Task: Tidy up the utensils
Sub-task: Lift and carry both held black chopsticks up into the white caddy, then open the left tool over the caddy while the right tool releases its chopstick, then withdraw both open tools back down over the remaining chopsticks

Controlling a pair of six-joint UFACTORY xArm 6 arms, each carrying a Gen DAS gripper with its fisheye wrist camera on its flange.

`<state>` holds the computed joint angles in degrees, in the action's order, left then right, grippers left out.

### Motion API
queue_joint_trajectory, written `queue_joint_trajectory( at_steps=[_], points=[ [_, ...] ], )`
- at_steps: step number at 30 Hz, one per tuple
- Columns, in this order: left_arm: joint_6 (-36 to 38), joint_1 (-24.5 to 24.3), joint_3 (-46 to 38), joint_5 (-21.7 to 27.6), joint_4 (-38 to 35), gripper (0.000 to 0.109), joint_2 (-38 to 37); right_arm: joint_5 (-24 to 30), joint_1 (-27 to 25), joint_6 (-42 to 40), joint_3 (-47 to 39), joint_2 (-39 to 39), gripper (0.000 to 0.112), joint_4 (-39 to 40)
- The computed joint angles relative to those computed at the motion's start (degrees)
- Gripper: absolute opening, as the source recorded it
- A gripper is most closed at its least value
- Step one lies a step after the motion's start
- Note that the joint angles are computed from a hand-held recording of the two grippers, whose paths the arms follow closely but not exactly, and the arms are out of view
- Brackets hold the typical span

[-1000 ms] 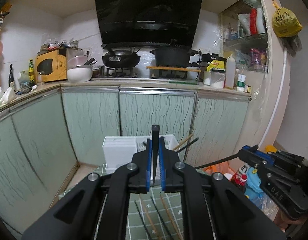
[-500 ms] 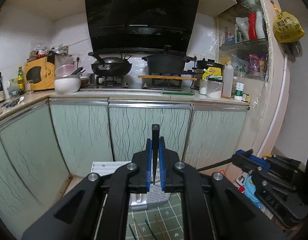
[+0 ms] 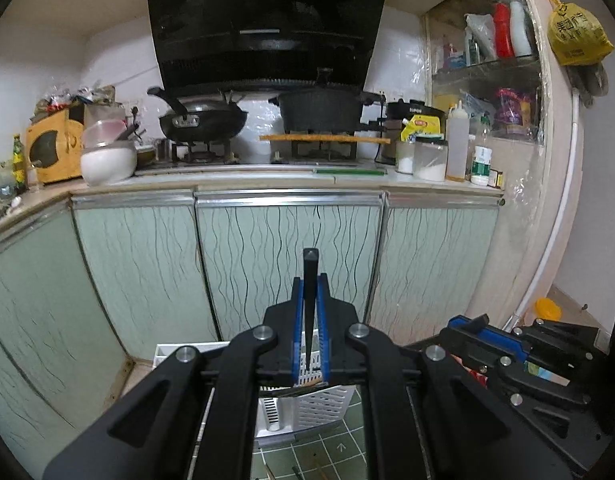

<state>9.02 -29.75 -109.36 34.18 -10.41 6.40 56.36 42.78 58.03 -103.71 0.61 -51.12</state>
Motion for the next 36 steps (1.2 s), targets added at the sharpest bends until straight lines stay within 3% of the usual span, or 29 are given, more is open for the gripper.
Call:
queue_joint_trajectory(
  at_steps=[15, 22, 25, 26, 27, 29, 30, 33, 36],
  points=[
    [5.8, 1.0, 4.8, -2.8, -6.4, 0.007, 3.7, -8.5, -5.7, -0.1, 6.2, 1.6, 0.006, 5.3],
    [6.4, 1.2, 7.6, -3.8, -7.3, 0.008, 2.8, -7.6, -5.2, -0.3, 5.3, 2.4, 0.006, 4.8],
    [5.5, 1.5, 8.3, -4.0, -6.7, 0.008, 2.0, -4.8, -4.2, 0.6, 4.2, 2.6, 0.008, 3.5],
    [5.2, 1.7, 8.3, -3.8, -6.6, 0.020, 1.8, -4.1, -4.0, 0.8, 4.0, 2.6, 0.010, 3.3],
    [5.2, 1.9, 8.1, -3.5, -6.7, 0.056, 1.6, -3.5, -3.8, 1.1, 3.8, 2.4, 0.025, 3.0],
    [5.0, 2.1, 10.2, -6.0, -6.2, 0.087, -0.2, -2.3, -3.1, 2.9, 4.3, 1.3, 0.058, 0.7],
    [5.0, 2.3, 11.7, -7.7, -5.8, 0.089, -1.5, -1.7, -2.8, 3.3, 4.3, 1.1, 0.066, 0.0],
    [2.0, 3.0, 12.1, -6.9, -1.3, 0.097, -3.0, 0.0, -1.5, 3.8, 4.7, -0.3, 0.090, -1.8],
    [2.5, 3.9, 13.3, -6.0, -1.5, 0.099, -5.2, 2.4, 0.0, 3.6, 4.9, -1.4, 0.095, -2.9]
  ],
)
